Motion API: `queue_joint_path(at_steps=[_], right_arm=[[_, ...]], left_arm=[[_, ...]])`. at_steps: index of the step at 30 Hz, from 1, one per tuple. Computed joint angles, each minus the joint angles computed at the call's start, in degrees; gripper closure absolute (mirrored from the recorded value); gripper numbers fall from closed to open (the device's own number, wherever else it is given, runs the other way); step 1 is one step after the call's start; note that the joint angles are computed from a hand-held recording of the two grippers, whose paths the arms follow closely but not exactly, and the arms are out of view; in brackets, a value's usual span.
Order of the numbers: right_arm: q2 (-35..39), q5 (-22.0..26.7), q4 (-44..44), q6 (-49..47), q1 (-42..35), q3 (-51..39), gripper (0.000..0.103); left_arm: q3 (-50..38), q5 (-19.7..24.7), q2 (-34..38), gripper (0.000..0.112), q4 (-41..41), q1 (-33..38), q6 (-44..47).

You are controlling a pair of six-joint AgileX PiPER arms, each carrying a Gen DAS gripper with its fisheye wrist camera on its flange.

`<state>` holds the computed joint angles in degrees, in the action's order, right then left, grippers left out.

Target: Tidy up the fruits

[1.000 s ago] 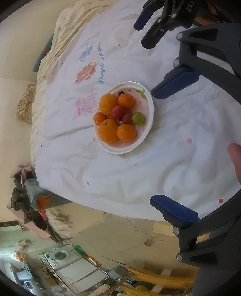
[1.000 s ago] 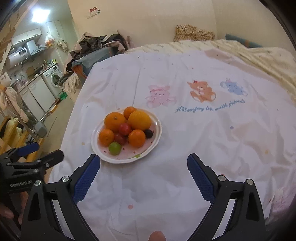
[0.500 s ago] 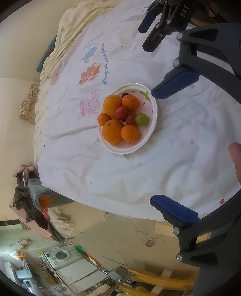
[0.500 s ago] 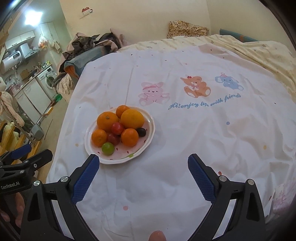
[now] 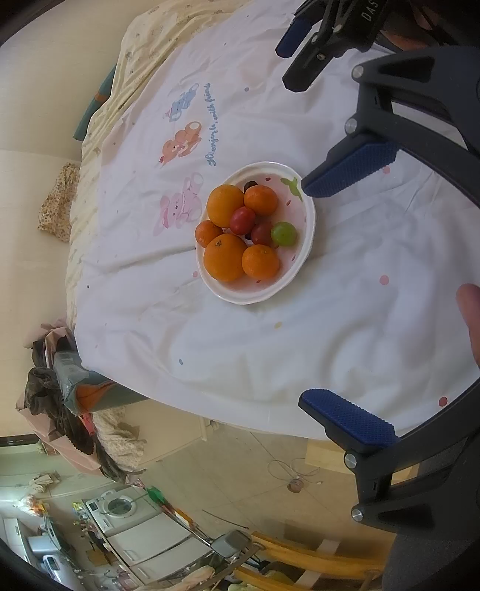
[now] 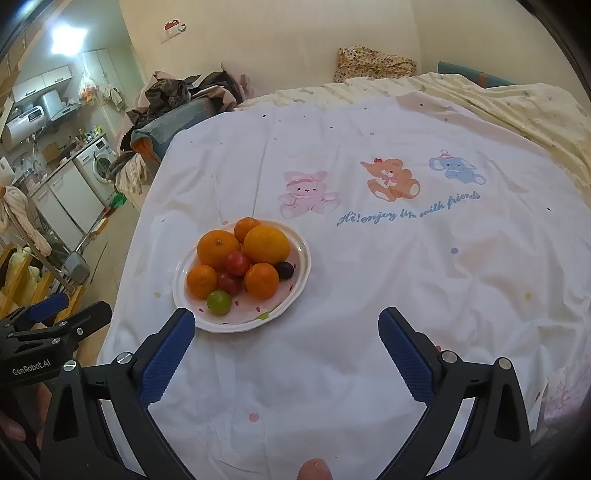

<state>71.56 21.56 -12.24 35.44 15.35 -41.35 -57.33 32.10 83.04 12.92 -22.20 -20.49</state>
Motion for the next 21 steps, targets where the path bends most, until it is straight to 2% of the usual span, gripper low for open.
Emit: queue_joint_path(at_steps=[21], right_arm=[[0.0,0.3,-1.5,1.4,0.3,-0.4,0.000]], left_arm=[[0.4,-0.4,-0.1,0.010,-0.6,0.3,1.0]])
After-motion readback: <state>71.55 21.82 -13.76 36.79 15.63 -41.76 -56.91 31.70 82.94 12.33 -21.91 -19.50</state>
